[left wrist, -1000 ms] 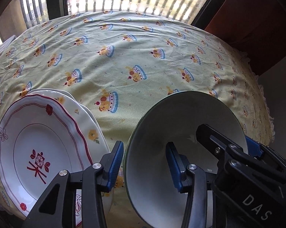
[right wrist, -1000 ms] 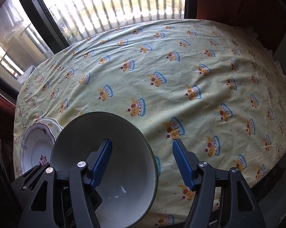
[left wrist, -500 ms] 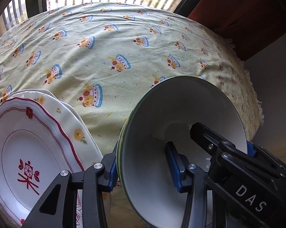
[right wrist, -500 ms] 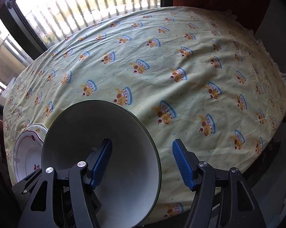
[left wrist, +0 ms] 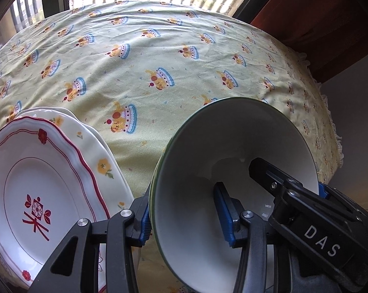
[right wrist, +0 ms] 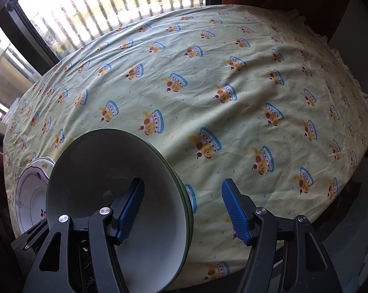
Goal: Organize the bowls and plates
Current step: 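Lift the bowl stack with both grippers and carry it over the plate stack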
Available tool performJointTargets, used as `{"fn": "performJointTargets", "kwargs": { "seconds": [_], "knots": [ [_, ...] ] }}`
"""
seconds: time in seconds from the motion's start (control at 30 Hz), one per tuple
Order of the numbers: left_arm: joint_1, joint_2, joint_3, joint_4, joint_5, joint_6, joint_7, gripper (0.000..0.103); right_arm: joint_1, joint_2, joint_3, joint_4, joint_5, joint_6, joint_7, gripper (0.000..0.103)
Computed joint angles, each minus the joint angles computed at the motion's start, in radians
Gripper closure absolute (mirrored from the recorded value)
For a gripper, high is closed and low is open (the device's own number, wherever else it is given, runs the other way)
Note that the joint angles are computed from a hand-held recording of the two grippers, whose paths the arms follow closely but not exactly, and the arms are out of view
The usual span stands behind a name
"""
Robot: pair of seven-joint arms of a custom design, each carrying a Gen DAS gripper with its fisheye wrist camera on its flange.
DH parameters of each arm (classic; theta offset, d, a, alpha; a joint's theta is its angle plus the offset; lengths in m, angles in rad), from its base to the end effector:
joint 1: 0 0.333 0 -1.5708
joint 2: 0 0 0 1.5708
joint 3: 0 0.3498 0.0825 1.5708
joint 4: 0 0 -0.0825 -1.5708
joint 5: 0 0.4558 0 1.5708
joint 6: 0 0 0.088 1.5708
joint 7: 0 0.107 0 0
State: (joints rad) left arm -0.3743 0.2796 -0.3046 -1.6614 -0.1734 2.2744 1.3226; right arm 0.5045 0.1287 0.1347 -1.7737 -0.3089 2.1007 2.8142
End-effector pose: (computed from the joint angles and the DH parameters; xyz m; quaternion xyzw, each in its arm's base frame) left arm 0.5922 -0.4553 0.4954 0.5748 -0.7923 0.1974 0.0547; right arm 0.5667 0.3983 0.5140 -0.5130 0.8425 -0.1145 0.1181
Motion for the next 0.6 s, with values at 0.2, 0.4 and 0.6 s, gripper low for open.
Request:
{"fn": "performJointTargets", "kwargs": {
  "seconds": [0.2,0.4,0.6],
  "knots": [
    [-0.027,0.003,0.013,0.007,0.075,0.003,-0.074,0.055,-0.033,-0.037,-0.001,-0.088,0.101,0.147,-0.087,0.040],
    [-0.045,-0.004,0.022,-0.003,0.137,0.012,-0.171,0.053,-0.066,-0.040,0.003,-0.135,0.263,0.298,-0.277,0.052],
    [-0.055,-0.012,0.024,-0.008,0.181,0.005,-0.249,0.055,-0.072,-0.031,0.004,-0.129,0.337,0.318,-0.393,0.063]
  ]
}}
